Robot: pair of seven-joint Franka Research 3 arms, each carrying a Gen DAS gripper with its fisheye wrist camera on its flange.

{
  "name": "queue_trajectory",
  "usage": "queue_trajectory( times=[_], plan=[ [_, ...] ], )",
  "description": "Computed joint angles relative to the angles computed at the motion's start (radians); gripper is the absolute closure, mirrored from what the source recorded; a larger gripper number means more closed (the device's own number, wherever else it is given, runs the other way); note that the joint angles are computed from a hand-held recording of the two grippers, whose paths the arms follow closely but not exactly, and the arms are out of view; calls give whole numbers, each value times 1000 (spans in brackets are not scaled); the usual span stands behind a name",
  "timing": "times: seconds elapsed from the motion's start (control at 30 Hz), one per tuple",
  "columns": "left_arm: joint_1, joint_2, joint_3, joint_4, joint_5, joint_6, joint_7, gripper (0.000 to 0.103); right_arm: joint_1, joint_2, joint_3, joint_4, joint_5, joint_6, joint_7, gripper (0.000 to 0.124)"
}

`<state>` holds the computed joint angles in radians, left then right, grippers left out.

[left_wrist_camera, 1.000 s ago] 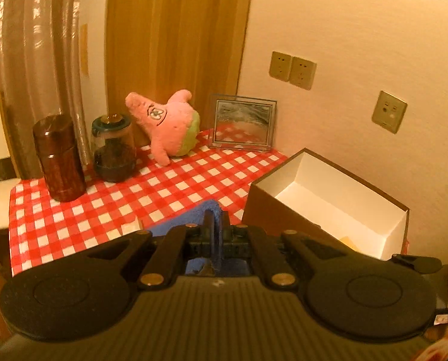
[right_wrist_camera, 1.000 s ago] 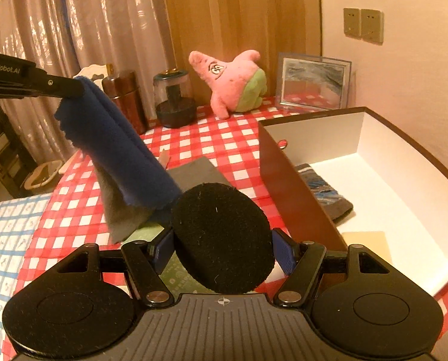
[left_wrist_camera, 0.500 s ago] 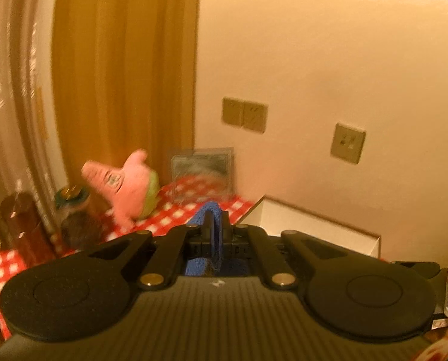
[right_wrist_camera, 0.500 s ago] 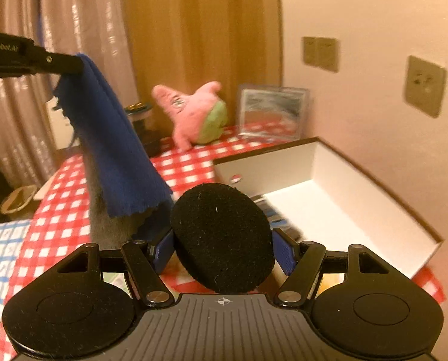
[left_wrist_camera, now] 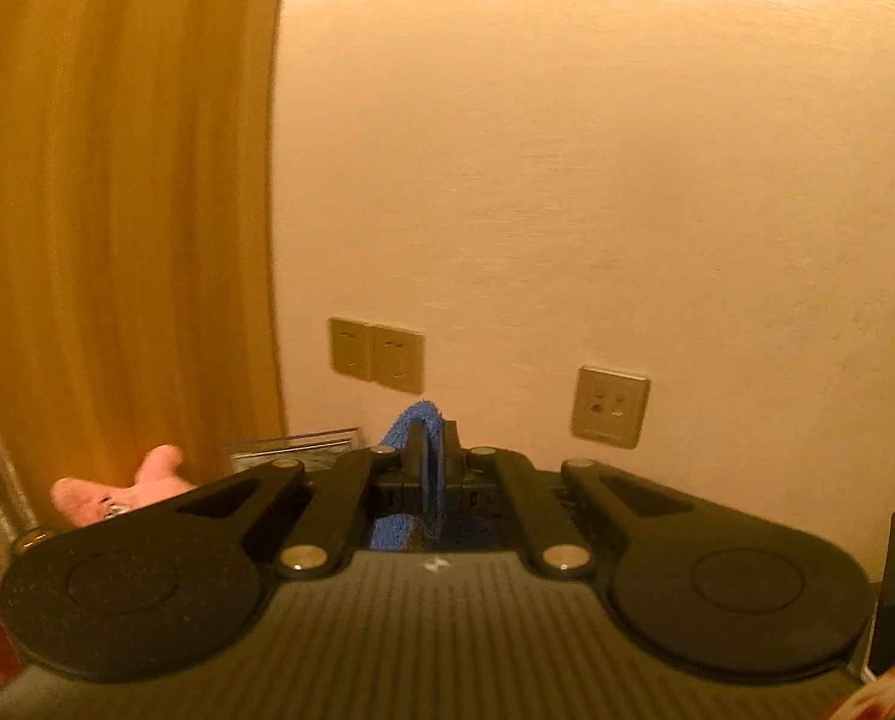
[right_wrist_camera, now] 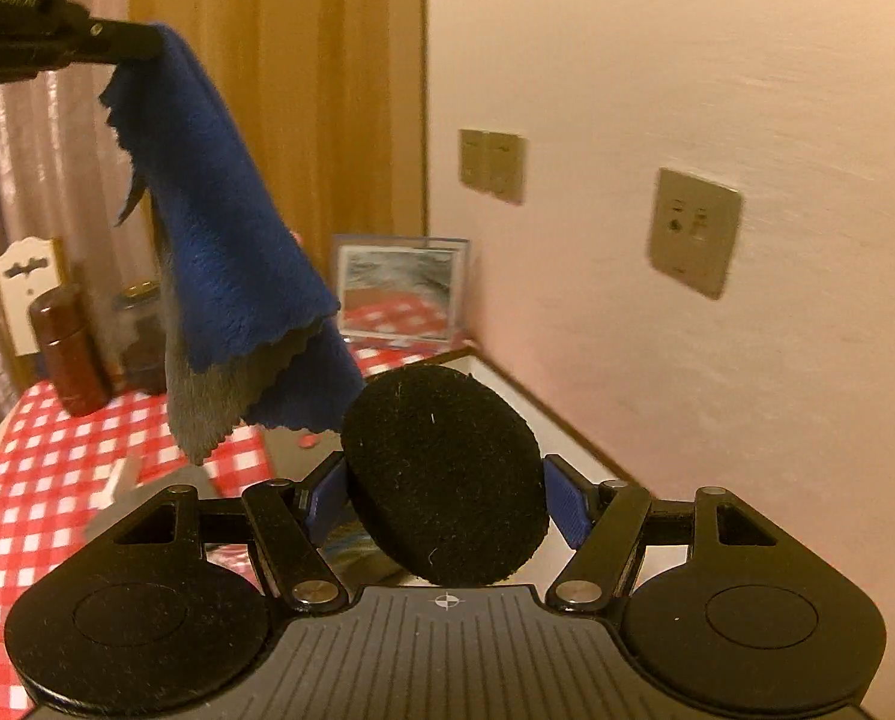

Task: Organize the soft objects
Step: 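Lift the blue cloth and black pad toward the brown box, then lower both tools into the brown box and open them to drop cloth and pad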

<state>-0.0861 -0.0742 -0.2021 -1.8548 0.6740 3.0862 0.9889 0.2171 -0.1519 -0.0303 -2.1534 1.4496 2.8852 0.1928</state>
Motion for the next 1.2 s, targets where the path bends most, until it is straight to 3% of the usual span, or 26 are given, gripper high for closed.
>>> queue_trajectory(
  times=[0.33,0.4,0.47,0.5,0.7,1.2],
  plan=[
    [-78,238,-16,200,-244,-96,267,99,-42,80,-7,45,-111,0,110,56],
    [-114,287,15,253,-218,-159,255,94,-51,103,-4,59,-136,-3,136,56],
    [-124,337,15,309,-235,-243,286,75,-62,124,0,72,-175,-7,174,56],
    [-127,350,17,319,-244,-267,297,73,-66,132,3,76,-189,-8,187,56],
    [-129,385,24,317,-290,-372,320,73,-93,183,16,114,-242,-37,233,56],
    [-110,384,33,295,-345,-439,320,73,-132,281,62,196,-363,-30,350,55]
  ],
)
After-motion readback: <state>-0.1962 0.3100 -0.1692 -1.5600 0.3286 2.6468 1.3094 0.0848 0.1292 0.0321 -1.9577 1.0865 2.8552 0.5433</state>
